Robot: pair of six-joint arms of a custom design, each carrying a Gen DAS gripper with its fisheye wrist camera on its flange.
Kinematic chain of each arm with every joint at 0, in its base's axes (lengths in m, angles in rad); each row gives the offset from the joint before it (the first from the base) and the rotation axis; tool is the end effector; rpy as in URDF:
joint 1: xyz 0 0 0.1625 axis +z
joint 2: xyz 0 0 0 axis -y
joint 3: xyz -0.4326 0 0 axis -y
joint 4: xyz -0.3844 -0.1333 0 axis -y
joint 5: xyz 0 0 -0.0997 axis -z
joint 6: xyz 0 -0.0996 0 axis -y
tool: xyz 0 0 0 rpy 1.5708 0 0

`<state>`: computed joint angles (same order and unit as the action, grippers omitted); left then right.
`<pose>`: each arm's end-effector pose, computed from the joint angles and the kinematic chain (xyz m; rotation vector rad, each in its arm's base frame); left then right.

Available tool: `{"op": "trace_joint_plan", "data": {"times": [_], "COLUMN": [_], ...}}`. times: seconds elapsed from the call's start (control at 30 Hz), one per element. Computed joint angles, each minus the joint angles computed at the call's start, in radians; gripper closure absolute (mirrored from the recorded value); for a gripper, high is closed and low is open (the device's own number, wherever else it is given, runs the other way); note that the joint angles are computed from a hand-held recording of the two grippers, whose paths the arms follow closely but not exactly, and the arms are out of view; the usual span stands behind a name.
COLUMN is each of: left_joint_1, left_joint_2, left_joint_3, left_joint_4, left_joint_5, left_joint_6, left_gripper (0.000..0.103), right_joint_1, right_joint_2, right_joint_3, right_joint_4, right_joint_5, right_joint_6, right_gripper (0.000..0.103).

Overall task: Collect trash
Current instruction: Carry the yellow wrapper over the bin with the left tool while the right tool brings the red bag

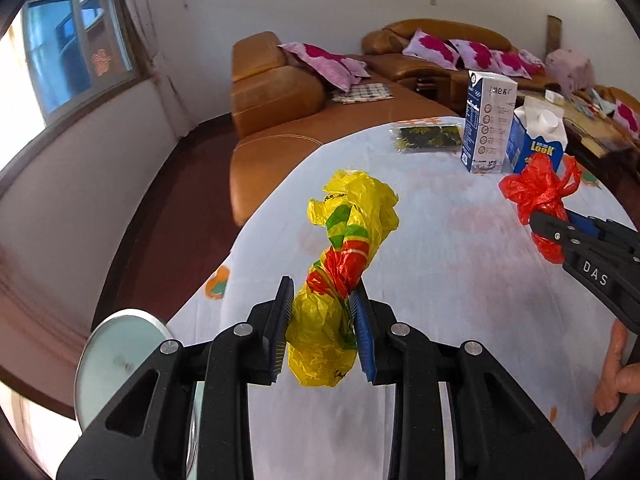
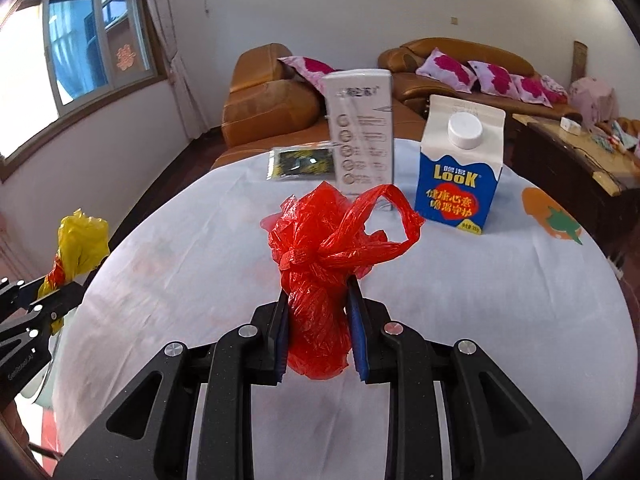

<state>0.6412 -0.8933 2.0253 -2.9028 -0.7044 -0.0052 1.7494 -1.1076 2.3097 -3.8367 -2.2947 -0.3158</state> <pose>-0.3116 -0.4936 0.1082 0.9542 2.1609 -0.7031 0.1454 -0.4264 0.2419 0.0602 -2.1516 1.1789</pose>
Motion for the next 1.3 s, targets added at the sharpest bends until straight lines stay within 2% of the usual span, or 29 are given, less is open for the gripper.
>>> {"op": "trace_joint_plan", "data": {"times": [0.23,0.4,0.53,0.8,1.3], "left_joint_1": [-0.032,-0.033,-0.027,0.002,0.056], "left_joint_2": [-0.109,-0.178,-0.232,-0.315,-0.400], "left_joint_3": [0.116,0.176,0.214,0.255,0.278], "left_joint_4": [0.008,0.010,0.015,0.024,0.041], "left_joint_5": [0.010,0.003,0.017,0.054,0.097], "left_joint_6": [-0.059,-0.091,-0.105,-0.121,-0.131], "left_gripper": [0.073,0.073,0.073,0.073,0.073], "right_joint_1": [0.110,0.186,0.225,0.278,0.342], "right_joint_2": [0.023,0.072,0.101,0.168,0.265], "right_joint_3": [0.060,0.055,0.049,0.003,-0.096], "right_joint_4": [-0.020,-0.023,-0.003,0.059,0.167], "right_joint_5": [-0.084,-0.151,-0.172,-0.177,-0.119], "right_joint_6": [0.095,0.135,0.182,0.224,0.246], "right_gripper": [0.077,0.077,0.077,0.077,0.077]}}
